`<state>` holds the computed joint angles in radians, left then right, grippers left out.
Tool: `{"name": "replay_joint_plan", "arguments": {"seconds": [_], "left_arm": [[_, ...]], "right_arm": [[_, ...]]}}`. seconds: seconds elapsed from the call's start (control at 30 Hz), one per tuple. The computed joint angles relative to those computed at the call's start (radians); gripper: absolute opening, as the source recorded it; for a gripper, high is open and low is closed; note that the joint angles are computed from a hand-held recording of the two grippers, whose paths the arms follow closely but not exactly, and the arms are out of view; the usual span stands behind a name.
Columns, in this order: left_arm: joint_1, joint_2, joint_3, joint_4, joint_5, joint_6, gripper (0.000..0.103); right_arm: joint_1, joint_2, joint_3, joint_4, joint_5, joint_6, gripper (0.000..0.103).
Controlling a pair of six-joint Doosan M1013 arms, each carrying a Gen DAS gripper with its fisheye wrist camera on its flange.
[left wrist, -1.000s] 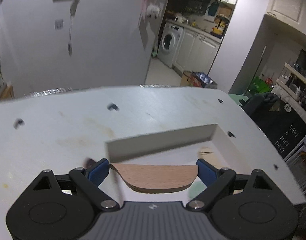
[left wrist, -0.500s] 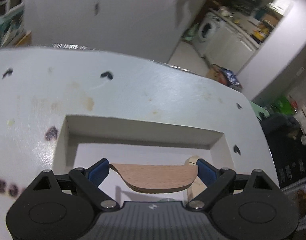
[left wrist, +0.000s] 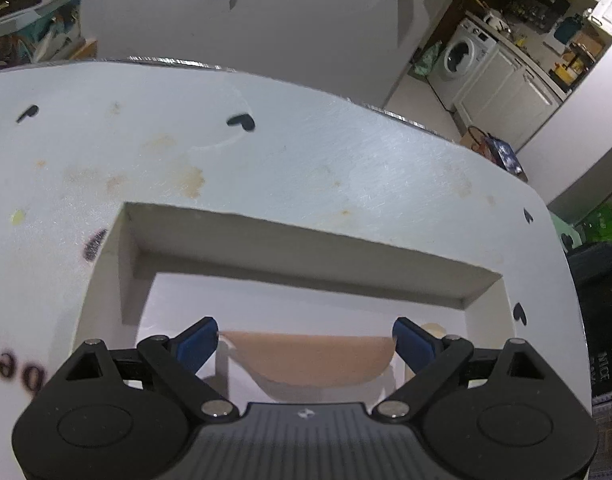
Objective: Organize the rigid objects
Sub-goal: 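Carry the wooden piece with the left gripper over the tray, then lower the wooden piece beside the stick and open the left gripper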
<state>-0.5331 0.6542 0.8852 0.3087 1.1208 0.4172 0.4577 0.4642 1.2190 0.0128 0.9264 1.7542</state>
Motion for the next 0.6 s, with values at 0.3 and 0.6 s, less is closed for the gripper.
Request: {"name": "replay_joint_plan", "arguments": {"seconds": [0.3,0.6], "left_arm": [[0.005,-0.008,0.005,-0.049,0.013,0.009,0.103],[-0.001,-0.050,0.047,-0.094,-0.027,0.048,0.103]], "right_arm": [[0.001,0.001,-0.001,-0.001,0.001,0.000,0.008],[0.001,0.001,-0.002,-0.001,0.001,-0.001,0.008]]}}
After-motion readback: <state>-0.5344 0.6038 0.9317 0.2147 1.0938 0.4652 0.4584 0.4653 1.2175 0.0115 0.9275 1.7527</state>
